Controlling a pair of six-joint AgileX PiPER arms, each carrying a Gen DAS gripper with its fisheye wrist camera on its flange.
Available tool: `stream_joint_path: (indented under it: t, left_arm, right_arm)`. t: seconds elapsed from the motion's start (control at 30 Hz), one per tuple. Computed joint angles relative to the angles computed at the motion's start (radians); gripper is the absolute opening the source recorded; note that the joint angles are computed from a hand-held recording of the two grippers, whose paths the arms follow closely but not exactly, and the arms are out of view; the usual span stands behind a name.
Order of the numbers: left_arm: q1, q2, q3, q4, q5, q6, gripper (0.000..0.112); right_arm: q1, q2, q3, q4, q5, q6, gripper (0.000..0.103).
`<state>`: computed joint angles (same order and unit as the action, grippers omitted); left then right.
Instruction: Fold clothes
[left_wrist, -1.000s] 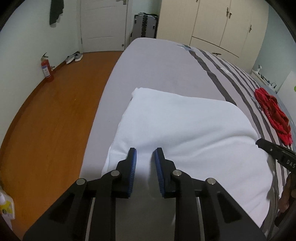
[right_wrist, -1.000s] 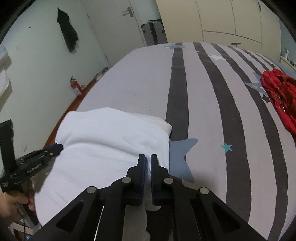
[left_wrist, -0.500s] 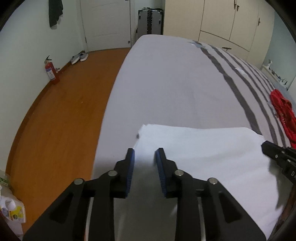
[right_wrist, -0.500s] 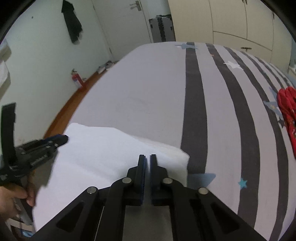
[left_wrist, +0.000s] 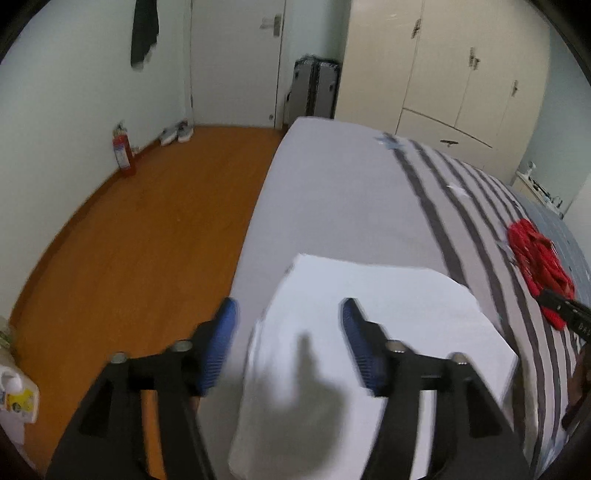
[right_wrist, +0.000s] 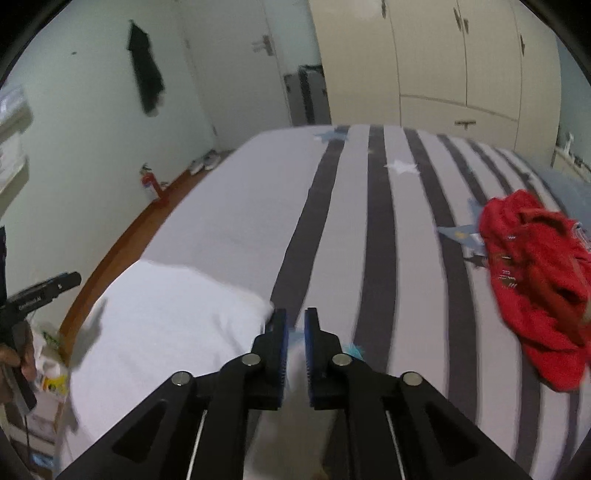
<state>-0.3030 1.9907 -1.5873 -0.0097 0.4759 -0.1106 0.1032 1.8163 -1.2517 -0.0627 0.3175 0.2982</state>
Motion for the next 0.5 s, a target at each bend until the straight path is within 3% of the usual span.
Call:
stream_joint_path:
  t: [0.07, 0.13, 0.17, 0.23, 0.37, 0.43, 0.5]
  left_arm:
    - [-0.038, -0.139, 0.171, 0.039, -0.058, -0.074, 0.077]
    - [-0.112, -0.263, 0.316, 0.192, -0.086, -0.271, 0.08]
    - [-0.148, -0.324, 0.384, 0.266, -0.091, -0.371, 0.081]
    - [-0.246, -0.435, 0.479, 0.398, -0.031, -0.571, 0.083]
    - [-0.506, -0.577, 0.563, 0.639, 0.181, -0.971, 0.089]
    - [-0.662, -0.613, 0.571, 0.722, 0.318, -1.146, 0.093]
    - [-0.859, -0.616, 0.543, 0.771, 0.499, -1.305, 0.097]
  right_arm:
    - [0.001, -0.123, 0.135, -0.024, -0.031, 0.02, 0.038]
    - [0.0, -0.248, 0.26, -0.016, -0.046, 0.012, 0.052]
    - [-0.003, -0.311, 0.315, 0.002, -0.043, -0.006, 0.054]
    - [-0.002, -0.421, 0.396, 0.023, 0.0, -0.028, 0.056]
    - [-0.014, -0.661, 0.523, 0.048, 0.123, -0.078, 0.073]
    - [-0.045, -0.797, 0.576, 0.117, 0.199, -0.169, 0.081]
    - [-0.105, -0.937, 0.607, 0.193, 0.309, -0.3, 0.082]
